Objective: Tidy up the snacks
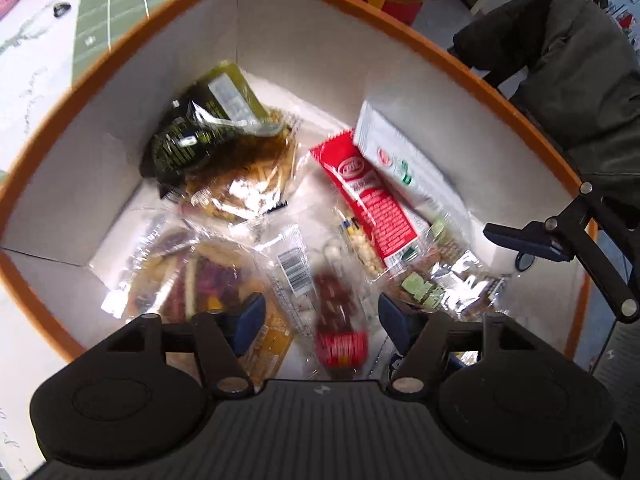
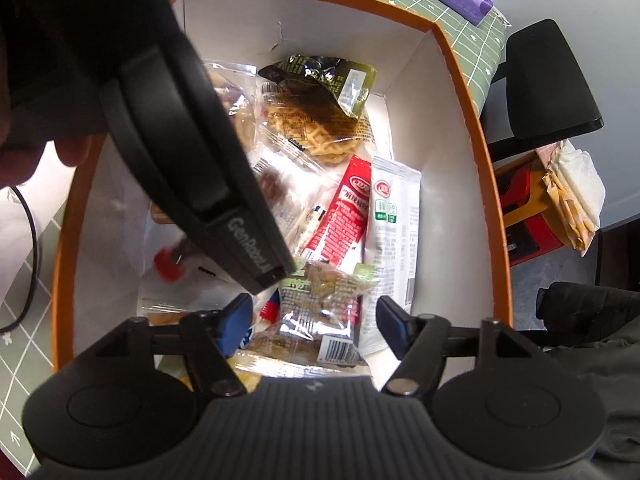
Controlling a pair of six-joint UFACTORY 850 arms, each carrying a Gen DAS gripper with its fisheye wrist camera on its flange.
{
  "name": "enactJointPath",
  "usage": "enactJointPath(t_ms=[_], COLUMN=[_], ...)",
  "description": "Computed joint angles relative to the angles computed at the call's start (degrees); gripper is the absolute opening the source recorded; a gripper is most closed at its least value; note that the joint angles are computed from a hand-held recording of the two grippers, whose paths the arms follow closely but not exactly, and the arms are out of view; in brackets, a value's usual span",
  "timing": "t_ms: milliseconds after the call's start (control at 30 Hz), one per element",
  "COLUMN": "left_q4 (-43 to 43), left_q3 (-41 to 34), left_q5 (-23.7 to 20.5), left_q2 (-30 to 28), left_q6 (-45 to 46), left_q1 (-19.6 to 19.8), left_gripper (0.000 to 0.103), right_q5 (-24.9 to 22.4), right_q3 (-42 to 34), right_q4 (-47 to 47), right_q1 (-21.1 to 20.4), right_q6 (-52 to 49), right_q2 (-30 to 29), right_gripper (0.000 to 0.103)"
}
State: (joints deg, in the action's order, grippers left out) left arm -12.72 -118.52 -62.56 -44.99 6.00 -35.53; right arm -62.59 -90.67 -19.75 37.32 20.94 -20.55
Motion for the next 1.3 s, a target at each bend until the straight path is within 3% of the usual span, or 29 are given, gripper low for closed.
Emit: enactJointPath(t_ms=[467,700,867,1133,1300], left_q4=[-5.98,-7.65,-7.96,-4.85,-1.64], left_q3=[6.89,15.38,24.78,41.90,52.15], left_q5=[1.68,5.45,12.59,28.19,37.56], left_q2=[9.73,18.35,26.30,40.18,46.90], left_q6=[6.54,11.07,13.88,20.02,19.74], left_q1=[2.92,6.41,9.40,12.14,14.35], left_gripper=[0.081,0.081,0.081,0.081,0.081], right_q5=[-4.76,-4.57,-1.28,4.16,4.29], right_q3=[-5.54,-9.40,-10.54,-10.52,-9.17], right_q4=[-5.37,-10.62,-16.16,-26.45,-32.65], right_q1=[3.55,6.08,8.96,15.39,19.69], right_q6=[3.60,8.11,17.74,34.93,46.43], right_q2=[-0.07,-1.36,-2.08,-4.11,-5.62], right_gripper=[0.079,0.080,0.083,0.093,0.095])
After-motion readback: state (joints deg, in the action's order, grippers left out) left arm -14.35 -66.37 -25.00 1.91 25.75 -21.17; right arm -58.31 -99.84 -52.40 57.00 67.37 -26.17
